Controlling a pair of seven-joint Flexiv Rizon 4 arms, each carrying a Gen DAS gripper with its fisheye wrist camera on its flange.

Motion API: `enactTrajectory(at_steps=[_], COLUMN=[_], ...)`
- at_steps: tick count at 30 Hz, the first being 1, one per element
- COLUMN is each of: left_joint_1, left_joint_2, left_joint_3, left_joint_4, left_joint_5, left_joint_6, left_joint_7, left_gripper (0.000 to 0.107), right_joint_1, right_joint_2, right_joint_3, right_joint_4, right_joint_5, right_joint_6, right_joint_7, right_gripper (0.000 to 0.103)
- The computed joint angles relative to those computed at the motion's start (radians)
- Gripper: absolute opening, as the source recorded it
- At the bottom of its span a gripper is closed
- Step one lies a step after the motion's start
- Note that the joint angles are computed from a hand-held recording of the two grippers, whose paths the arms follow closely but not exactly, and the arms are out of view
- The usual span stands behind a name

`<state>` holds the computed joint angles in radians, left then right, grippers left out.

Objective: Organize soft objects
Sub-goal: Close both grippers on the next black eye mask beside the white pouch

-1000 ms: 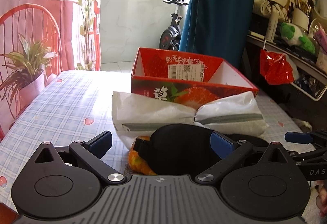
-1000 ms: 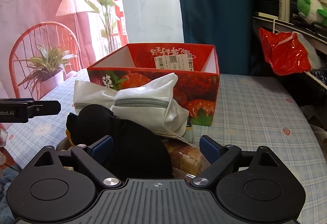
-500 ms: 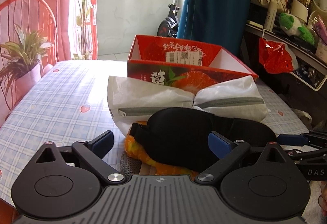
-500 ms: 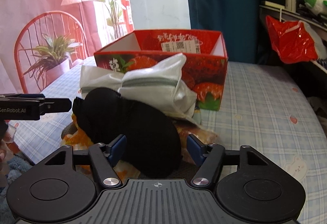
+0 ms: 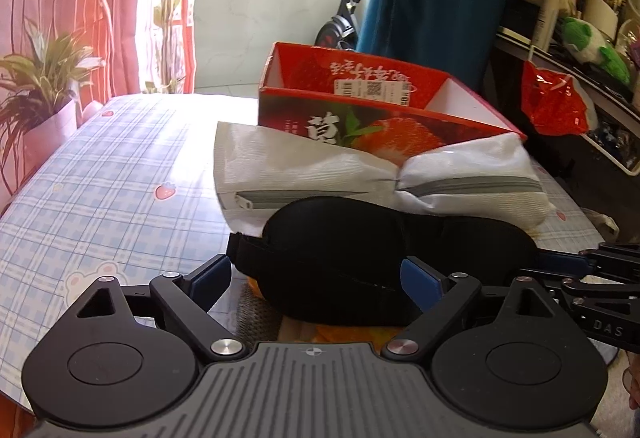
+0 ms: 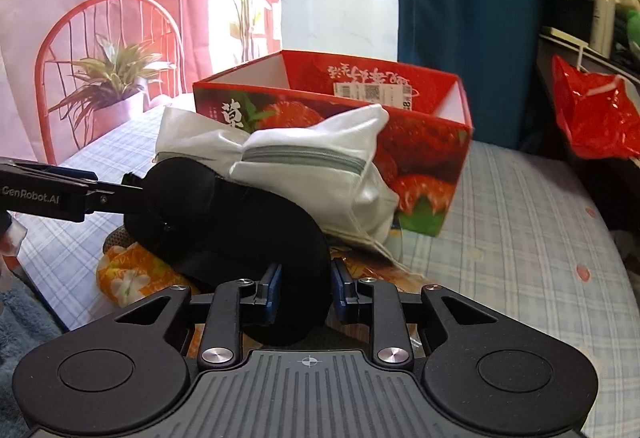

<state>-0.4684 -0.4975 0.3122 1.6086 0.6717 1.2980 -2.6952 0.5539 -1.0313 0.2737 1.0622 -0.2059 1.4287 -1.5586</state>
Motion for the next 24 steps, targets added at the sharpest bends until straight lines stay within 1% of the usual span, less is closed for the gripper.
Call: enactTrajectory(at_steps=[5,7,9,10,16,18,19,21,24], left_joint_1=[0.051,0.074,0.102,0.119,0.212,0.229,0.232,0.216,0.212], left_joint_2=[-0.015,-0.023,-0.035,-0.042,-0.086,-0.095,-0.099,-0.103,-0.096], left_joint_3=[-0.011,-0.014,-0.02,-0.03,-0.117,-0.139,-0.145,-0.134,-0.139], left_joint_4=[0.019,0.033,0.055,0.065,0.082,0.087,0.088,0.088,0.109], left_joint_5=[-0.055,-0.087,-0.128,-0.152,-0.261,-0.285,-0.293,-0.305,-0.33], left_joint_6=[0.029,0.066,0.14,0.174,0.292,0.325,0.335,0.342,0.361], left_joint_7=[0.014,0.02,0.029,0.043,0.173,0.208,0.227,0.259,0.303], left_gripper=[0.092,0.092,0.092,0.093,0.093,0.093,0.092,0.089,0.076], right_joint_1=[0.002,0.002,0.005,0.006,0.007,0.007,0.008,0.007,0.006], right_joint_2=[-0.014,-0.017,-0.018,-0.018,-0.024,-0.024,-0.024,-0.025,-0.026], right_joint_3=[0.004,0.004,-0.001,-0.004,-0.003,-0.003,-0.004,-0.003,0.001], right_joint_4=[-0.027,-0.031,-0.032,-0.032,-0.041,-0.041,-0.041,-0.042,-0.044], right_joint_5=[0.005,0.007,0.008,0.008,0.008,0.01,0.01,0.011,0.015], right_joint_6=[-0.013,-0.014,-0.013,-0.013,-0.017,-0.016,-0.016,-0.016,-0.017], right_joint_7=[-0.001,-0.003,-0.002,-0.001,-0.005,-0.005,-0.005,-0.006,-0.006], right_gripper=[0.023,0.023,0.023,0.023,0.023,0.023,0.023,0.023,0.023])
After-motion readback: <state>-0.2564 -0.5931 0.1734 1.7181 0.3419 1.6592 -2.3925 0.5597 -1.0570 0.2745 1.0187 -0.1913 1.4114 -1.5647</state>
